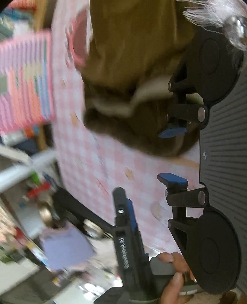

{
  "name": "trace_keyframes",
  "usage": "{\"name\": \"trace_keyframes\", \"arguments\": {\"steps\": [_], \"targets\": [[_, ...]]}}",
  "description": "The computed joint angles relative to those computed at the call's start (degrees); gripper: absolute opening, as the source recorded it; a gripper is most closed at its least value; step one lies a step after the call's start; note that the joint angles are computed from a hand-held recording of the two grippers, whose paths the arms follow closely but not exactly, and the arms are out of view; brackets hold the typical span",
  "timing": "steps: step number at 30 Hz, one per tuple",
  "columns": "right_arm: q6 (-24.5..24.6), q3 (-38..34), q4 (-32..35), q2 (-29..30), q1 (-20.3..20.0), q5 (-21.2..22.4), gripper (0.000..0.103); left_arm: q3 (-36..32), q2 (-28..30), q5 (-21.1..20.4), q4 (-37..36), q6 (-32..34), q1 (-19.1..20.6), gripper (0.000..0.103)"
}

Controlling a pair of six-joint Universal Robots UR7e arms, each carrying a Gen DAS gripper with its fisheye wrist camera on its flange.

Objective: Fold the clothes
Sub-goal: 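Lift the skirt by the waistband with both tools and spread it out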

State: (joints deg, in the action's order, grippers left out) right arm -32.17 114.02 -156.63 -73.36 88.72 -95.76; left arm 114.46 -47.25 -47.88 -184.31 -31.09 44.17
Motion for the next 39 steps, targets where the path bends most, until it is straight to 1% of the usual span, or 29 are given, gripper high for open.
{"name": "trace_keyframes", "arguments": {"steps": [1, 2, 4, 5, 8, 11, 12, 13, 14, 15, 17, 18, 20, 23, 25, 26, 27, 28, 29, 30, 31, 33, 34, 35, 37, 39], "targets": [[0.53, 0.94, -3.41, -0.67, 0.12, -1.52, 0.039, -1.40, 0.76, -1.44, 0.60, 1.71, 0.55, 0.048], [0.96, 1.82, -6.94, -1.13, 0.28, -3.18, 0.036, -2.87, 1.54, -2.85, 1.38, 3.36, 1.07, 0.048], [1.41, 3.26, -14.07, -1.20, 0.79, -6.95, 0.035, -5.88, 3.10, -5.62, 3.18, 6.55, 2.08, 0.048], [1.27, 3.57, -16.24, -0.95, 1.10, -8.79, 0.035, -7.42, 3.86, -6.60, 4.39, 8.00, 2.44, 0.048], [0.39, 3.51, -17.97, 0.70, 2.05, -14.04, 0.035, -11.05, 6.12, -7.34, 7.26, 10.82, 2.93, 0.048], [-1.36, 4.20, -19.43, 2.75, 3.14, -18.34, 0.035, -12.57, 7.12, -7.34, 8.19, 12.96, 3.06, 0.048], [-2.03, 4.65, -20.83, 3.66, 3.62, -20.03, 0.033, -12.86, 7.25, -7.22, 8.47, 13.58, 3.10, 0.048], [-2.82, 5.34, -22.77, 4.44, 3.97, -21.51, 0.028, -13.46, 7.60, -6.68, 8.78, 14.54, 3.16, 0.048], [-3.63, 6.00, -24.75, 5.27, 4.32, -22.99, 0.020, -14.37, 8.13, -5.84, 9.09, 15.40, 3.26, 0.048], [-3.99, 6.75, -25.71, 5.54, 4.48, -23.56, 0.017, -15.33, 8.68, -4.97, 9.40, 16.25, 3.36, 0.048], [-3.15, 8.64, -23.61, 3.83, 4.12, -21.40, 0.008, -17.42, 9.79, -4.39, 10.46, 17.83, 3.73, 0.048], [-3.20, 9.52, -22.44, 2.91, 4.12, -20.77, 0.008, -18.43, 10.32, -4.38, 11.12, 18.73, 3.93, 0.048], [-3.60, 11.12, -21.20, 1.40, 4.56, -21.01, 0.008, -19.58, 11.06, -4.26, 12.84, 21.03, 4.02, 0.048], [-1.04, 12.18, -20.54, -0.07, 4.49, -22.92, 0.006, -20.33, 11.78, -3.67, 14.87, 23.79, 4.01, 0.047], [0.85, 12.80, -20.14, -1.17, 4.23, -23.95, 0.006, -20.59, 12.00, -4.87, 14.96, 23.43, 4.33, 0.046], [1.29, 13.31, -20.59, -1.48, 4.41, -24.73, 0.006, -20.63, 12.17, -5.72, 14.48, 23.56, 4.39, 0.042], [1.73, 13.81, -21.04, -1.78, 4.58, -25.53, 0.006, -20.50, 12.38, -6.58, 13.61, 24.51, 4.28, 0.023], [2.19, 14.29, -21.70, -1.93, 4.80, -26.48, 0.006, -20.36, 12.60, -7.43, 12.74, 25.54, 4.13, 0.012], [2.67, 14.70, -22.78, -1.78, 5.09, -27.76, 0.006, -19.74, 12.54, -8.07, 10.94, 26.75, 3.85, 0.007], [3.13, 15.09, -23.81, -1.69, 5.31, -28.77, 0.006, -19.08, 12.46, -8.69, 9.05, 27.98, 3.56, 0.005], [3.36, 15.47, -25.01, -1.66, 5.42, -29.35, 0.007, -17.54, 11.93, -9.85, 4.80, 28.93, 3.09, 0.005], [2.87, 16.31, -28.55, -1.20, 5.79, -30.65, 0.013, -13.64, 10.07, -13.54, -5.79, 29.41, 2.43, 0.005], [2.47, 16.66, -30.34, -0.93, 5.92, -31.11, 0.019, -12.26, 9.47, -13.63, -8.35, 28.67, 2.43, 0.005], [2.38, 16.80, -31.31, -0.76, 5.95, -31.18, 0.026, -11.02, 8.68, -13.44, -9.75, 27.54, 2.45, 0.005], [2.72, 17.13, -31.93, -0.75, 5.95, -30.88, 0.028, -8.61, 7.14, -13.02, -12.50, 25.30, 2.47, 0.005], [2.57, 17.46, -32.80, -0.11, 6.26, -31.65, 0.028, -6.65, 5.85, -11.18, -10.61, 22.43, 2.97, 0.005]]}}
